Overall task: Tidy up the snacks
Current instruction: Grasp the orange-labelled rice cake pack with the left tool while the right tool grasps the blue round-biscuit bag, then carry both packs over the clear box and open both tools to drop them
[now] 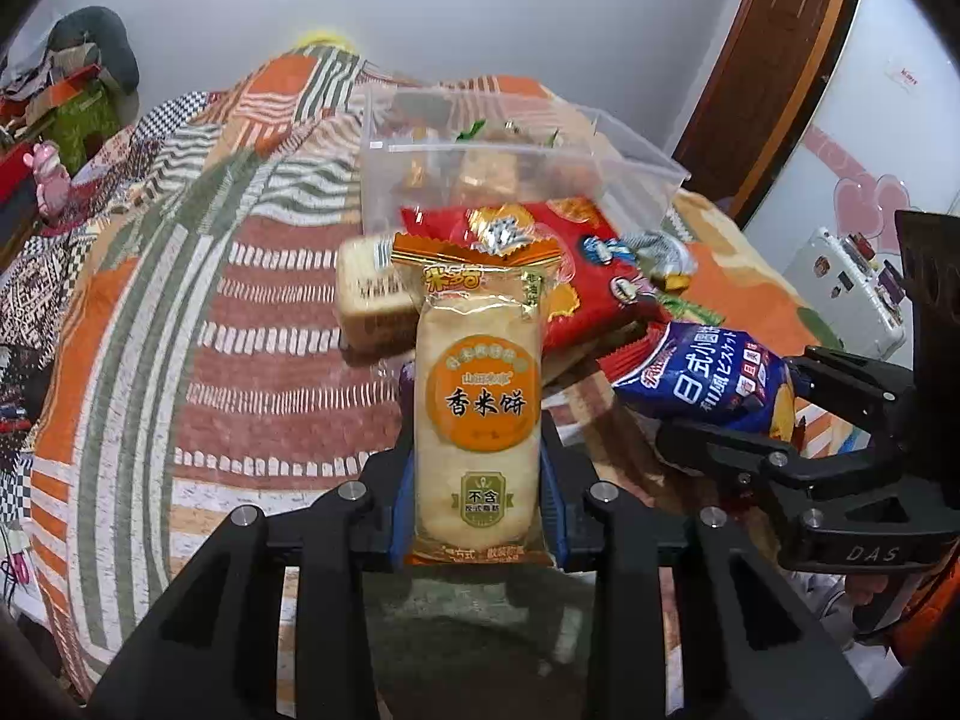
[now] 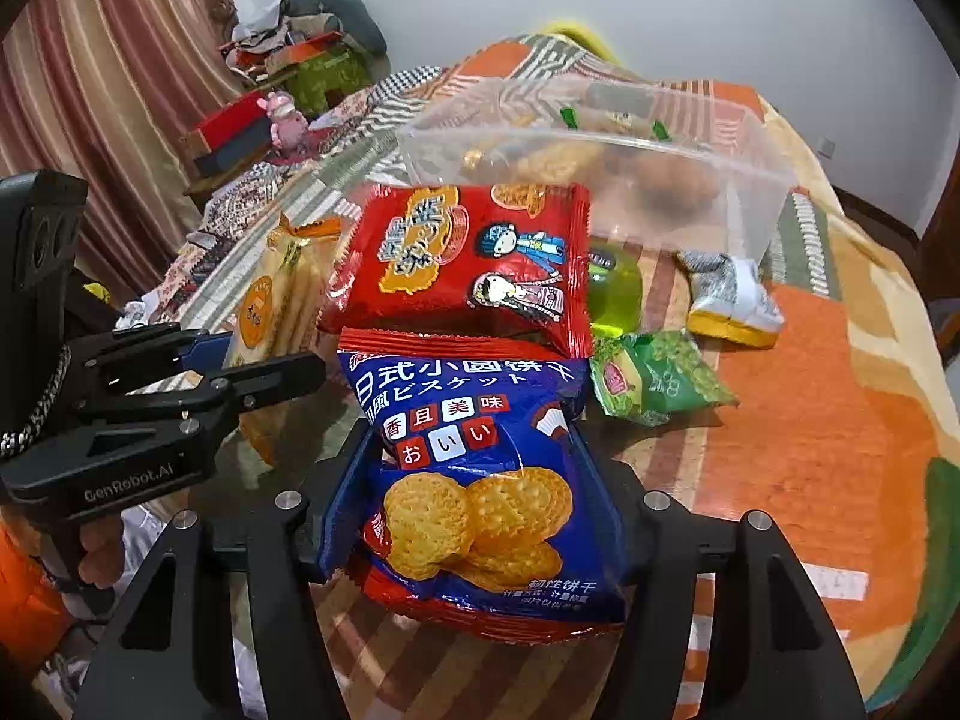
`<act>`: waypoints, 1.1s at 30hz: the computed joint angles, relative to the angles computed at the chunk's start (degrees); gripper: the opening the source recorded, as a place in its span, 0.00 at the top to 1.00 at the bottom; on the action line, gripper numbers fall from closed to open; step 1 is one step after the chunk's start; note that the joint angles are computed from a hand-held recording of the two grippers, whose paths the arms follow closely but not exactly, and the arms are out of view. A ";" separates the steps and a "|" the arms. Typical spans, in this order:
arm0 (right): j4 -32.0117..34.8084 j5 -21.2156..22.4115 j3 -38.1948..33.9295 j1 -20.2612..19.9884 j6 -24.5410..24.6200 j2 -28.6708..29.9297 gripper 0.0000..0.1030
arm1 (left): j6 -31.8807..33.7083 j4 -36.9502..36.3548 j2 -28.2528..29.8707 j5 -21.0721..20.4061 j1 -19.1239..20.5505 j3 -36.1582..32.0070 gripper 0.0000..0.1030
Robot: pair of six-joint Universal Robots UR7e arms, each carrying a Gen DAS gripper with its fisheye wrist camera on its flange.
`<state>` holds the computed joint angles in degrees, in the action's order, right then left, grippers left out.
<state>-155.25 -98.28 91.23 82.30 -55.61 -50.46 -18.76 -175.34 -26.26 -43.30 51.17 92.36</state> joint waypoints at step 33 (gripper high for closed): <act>-5.55 7.46 -15.55 1.33 3.95 5.13 0.43 | 17.37 -1.90 6.60 2.27 1.58 -22.81 0.67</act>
